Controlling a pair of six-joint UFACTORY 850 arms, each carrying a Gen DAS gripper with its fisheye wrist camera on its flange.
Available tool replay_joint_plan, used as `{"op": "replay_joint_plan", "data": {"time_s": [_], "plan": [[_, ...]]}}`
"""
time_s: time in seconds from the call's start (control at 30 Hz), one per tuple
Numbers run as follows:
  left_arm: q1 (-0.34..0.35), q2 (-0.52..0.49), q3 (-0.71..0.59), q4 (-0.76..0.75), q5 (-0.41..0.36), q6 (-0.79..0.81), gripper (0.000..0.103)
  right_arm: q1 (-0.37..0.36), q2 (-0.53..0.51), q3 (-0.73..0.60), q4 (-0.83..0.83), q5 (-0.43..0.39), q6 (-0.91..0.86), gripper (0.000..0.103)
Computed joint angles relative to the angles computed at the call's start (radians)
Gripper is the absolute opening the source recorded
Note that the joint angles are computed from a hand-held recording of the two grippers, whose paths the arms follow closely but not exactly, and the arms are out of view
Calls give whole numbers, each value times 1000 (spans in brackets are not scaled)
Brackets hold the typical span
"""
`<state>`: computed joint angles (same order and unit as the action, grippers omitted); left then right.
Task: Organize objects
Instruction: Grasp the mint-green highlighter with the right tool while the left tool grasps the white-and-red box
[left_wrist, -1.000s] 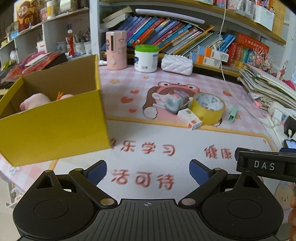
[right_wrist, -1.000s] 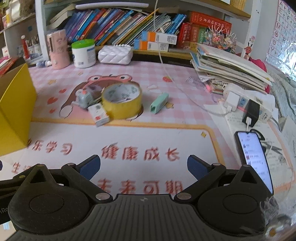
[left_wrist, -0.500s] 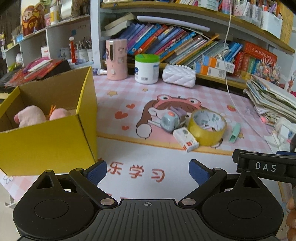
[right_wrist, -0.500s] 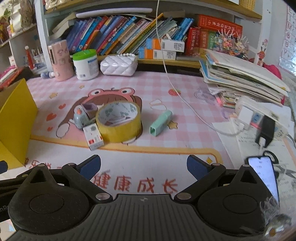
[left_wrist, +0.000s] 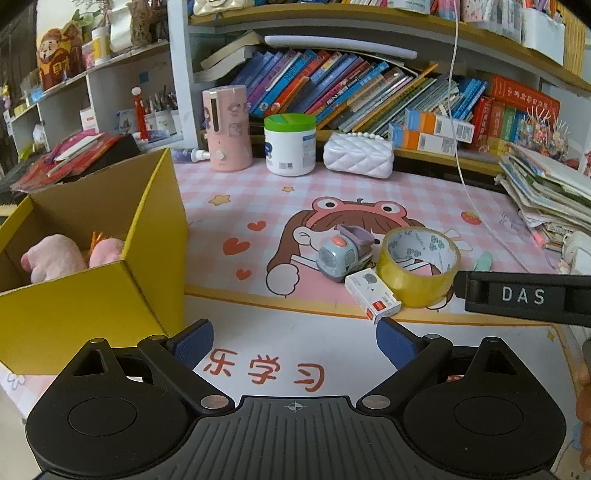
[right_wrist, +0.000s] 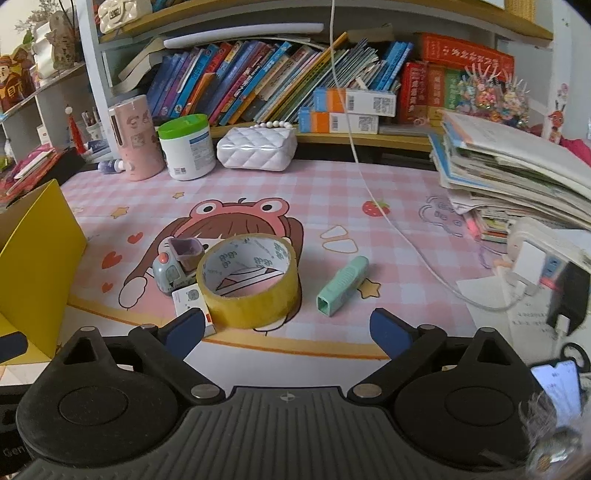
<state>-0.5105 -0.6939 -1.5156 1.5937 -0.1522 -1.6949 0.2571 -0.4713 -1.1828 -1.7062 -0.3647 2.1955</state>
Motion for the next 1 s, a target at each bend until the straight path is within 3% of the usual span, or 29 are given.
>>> {"op": "replay_joint_plan", "data": {"time_s": [0.13,0.23,0.4,0.47,0.57,0.73,0.87,1.0], "plan": [[-4,-19,-26,-144,-9,141,96,-22,-31,-32,-21,26,-12,96],[-7,-29,-39,-218,-14,219,96,-28,-59,-62,37,-21,-60,96],[-11,-47,-66,-275,-18,282,95,-66,-103,-108,192,-49,-103,76],[-11,-53,-74,-297,1,308,88,-85,-115,-121,213,-24,-104,69],[-12,-67,-98,-464,21,492,86,-106,-136,-147,261,15,-128,59],[-22,-106,-151,-747,40,809,85,-128,-178,-201,391,56,-253,51],[-35,-169,-239,-962,-16,1032,78,-136,-201,-229,492,63,-374,45],[-47,-239,-341,-1122,-91,1197,72,-139,-209,-236,481,56,-405,38]]}}
